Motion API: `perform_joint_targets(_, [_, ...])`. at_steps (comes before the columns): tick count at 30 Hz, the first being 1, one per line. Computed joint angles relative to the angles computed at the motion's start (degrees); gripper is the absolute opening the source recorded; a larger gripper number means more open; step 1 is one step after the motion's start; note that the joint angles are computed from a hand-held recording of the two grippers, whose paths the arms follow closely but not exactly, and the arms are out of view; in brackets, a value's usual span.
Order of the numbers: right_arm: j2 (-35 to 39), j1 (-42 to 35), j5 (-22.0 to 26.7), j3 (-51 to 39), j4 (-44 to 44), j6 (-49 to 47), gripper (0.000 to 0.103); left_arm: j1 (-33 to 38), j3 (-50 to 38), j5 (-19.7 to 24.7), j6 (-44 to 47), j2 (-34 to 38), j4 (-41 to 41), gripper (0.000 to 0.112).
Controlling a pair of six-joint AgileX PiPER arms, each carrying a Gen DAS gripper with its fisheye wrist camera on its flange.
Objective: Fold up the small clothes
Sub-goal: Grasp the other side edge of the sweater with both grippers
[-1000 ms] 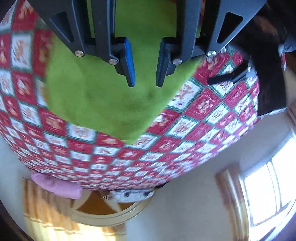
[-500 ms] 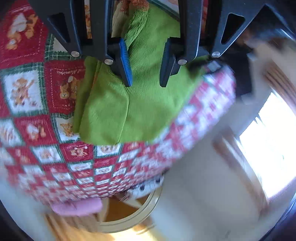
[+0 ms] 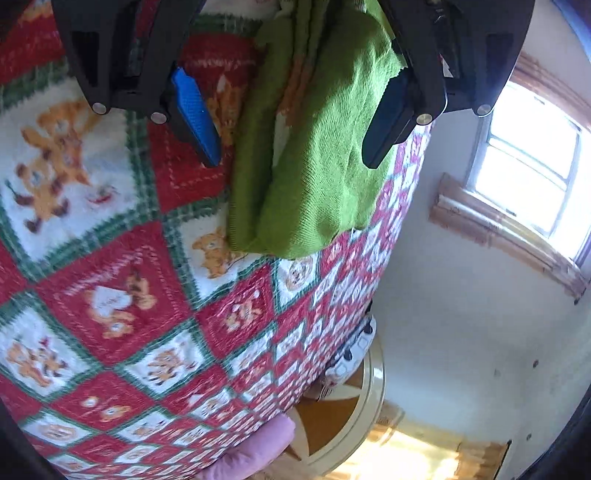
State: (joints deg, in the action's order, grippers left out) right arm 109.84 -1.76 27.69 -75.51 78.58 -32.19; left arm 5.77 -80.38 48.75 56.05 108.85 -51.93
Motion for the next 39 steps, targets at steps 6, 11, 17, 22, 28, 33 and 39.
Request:
perform_joint_targets(6, [6.1,1.69,0.45,-11.61,-17.43,14.63,0.079,-2.43,1.37,-3.77,-0.72,-1.29,3.84,0.103])
perform_joint_targets(11, [10.63,1.05,1.3,-18.17,-20.83,18.05,0.079,-1.68,0.56,-2.3,-0.46,-0.54,2.86,0.103])
perform_joint_targets(17, [12.33,1.71,2.63,-19.18,-16.79,10.87,0.059,-1.66,-0.13,-1.75,-0.9,-0.04,2.92,0.103])
perform_joint_targets(22, [12.54,-1.27,2.3,-13.82,-0.2,0.53,0.033,-2.22,-0.41,-2.35,-1.5,0.0,3.99,0.103])
perform_joint_targets(28, [12.4,0.56,-0.53,-15.09,-7.71,4.86,0.032,-4.16,0.62,-4.9,-2.01,-0.97,5.94,0.101])
perform_joint_targets(33, [11.89,2.44,-3.94,-15.04,-10.38,5.03,0.027,-3.97,0.62,-2.8,0.16,-0.98,4.57,0.086])
perform_joint_targets(39, [11.02,3.09,-5.2,-14.19,-13.77,7.62,0.027,-5.1,3.55,-5.38,2.94,-3.45,4.17,0.075])
